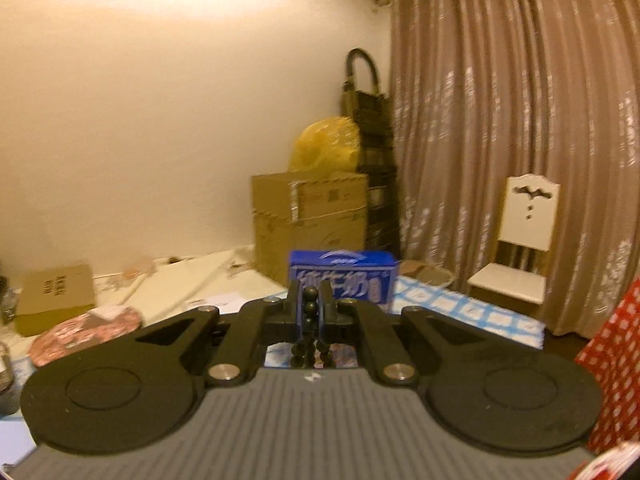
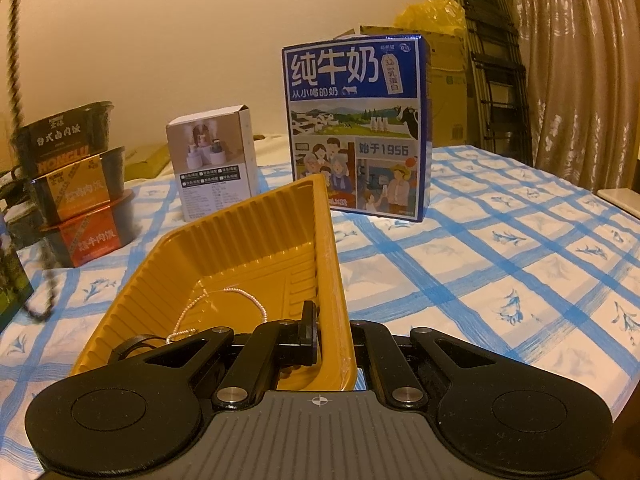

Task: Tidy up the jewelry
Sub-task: 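Lift the dark bead necklace high and lower it into the orange tray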

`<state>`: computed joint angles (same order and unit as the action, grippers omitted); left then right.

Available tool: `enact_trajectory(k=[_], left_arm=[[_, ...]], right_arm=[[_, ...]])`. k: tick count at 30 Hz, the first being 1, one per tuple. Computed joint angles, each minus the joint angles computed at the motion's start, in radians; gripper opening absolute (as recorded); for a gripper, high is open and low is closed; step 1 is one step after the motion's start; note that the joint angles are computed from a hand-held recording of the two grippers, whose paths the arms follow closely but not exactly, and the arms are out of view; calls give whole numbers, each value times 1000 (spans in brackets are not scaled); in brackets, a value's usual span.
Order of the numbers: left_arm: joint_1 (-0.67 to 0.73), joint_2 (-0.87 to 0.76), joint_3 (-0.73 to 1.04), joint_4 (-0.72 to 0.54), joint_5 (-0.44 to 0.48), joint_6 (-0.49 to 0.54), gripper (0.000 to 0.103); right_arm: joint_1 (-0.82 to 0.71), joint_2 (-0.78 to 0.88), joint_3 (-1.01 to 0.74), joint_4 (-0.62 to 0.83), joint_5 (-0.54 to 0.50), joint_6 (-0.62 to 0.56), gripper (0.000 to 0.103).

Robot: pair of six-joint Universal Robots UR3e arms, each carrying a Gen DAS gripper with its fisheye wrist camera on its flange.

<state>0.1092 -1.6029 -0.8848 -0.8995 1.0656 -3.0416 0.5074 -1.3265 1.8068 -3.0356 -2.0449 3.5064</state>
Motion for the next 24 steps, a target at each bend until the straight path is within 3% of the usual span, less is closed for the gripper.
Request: enact_trajectory(k=[6,12,15,24], left_arm=[[-92,-107,72,53,3,-67,6],[-194,-235,108,50,91,-87,6],[-230,-272,64,52,133,-80,6],[-258,-322,-127,55,142,-84,6]], right_arm=[[1,0,-2,-2,1,-2,5],[7,2,-7,-7,-4,-18,5],[11,8,-16,-8,-9,-28,5],[12,14,-26,-8,-9,-35,5]])
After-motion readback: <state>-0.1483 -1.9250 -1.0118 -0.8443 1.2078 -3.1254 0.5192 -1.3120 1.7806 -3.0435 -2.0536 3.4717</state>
